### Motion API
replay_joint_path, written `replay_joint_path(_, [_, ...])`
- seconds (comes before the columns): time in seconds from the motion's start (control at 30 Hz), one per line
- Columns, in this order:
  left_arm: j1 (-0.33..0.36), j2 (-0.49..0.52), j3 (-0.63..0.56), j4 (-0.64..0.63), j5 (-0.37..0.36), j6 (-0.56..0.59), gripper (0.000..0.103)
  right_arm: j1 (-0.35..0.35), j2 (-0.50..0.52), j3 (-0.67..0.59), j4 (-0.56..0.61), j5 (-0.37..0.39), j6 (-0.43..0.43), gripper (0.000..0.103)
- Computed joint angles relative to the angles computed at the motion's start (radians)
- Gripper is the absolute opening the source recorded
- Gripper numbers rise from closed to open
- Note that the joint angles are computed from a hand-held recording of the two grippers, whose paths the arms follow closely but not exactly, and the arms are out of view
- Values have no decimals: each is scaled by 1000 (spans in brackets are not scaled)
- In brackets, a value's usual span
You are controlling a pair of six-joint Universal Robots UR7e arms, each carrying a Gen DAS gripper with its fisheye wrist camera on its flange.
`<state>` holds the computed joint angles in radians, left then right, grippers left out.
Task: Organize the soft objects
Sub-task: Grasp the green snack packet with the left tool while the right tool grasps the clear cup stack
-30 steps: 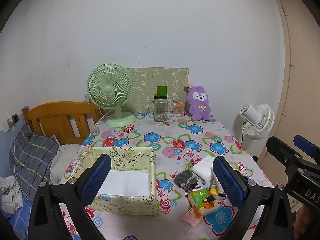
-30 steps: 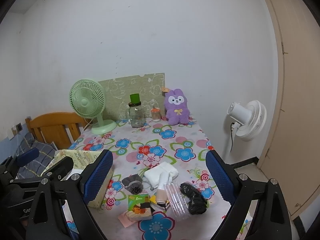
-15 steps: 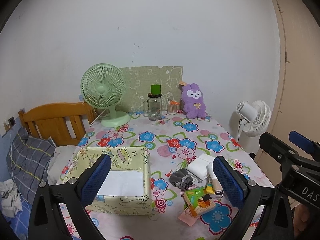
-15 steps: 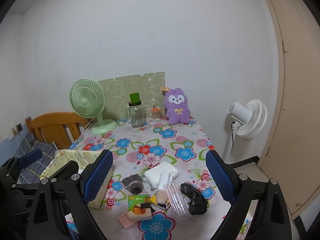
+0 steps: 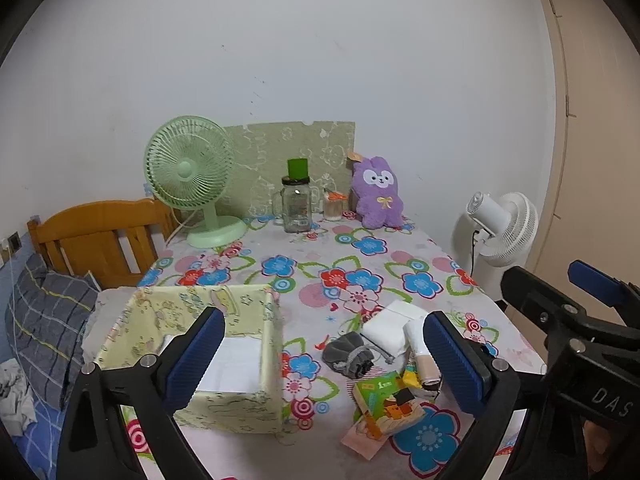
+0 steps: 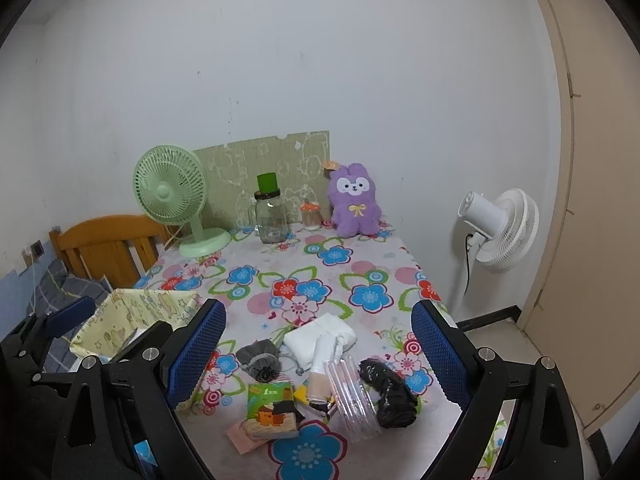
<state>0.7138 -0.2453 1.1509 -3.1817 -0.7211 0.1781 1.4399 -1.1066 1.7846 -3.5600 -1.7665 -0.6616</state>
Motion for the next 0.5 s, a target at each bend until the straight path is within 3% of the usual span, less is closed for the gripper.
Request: replay_joint_path(0.5, [38,112,-164,232,-47,-91,99,-65,56,-84,103,-5,22,93])
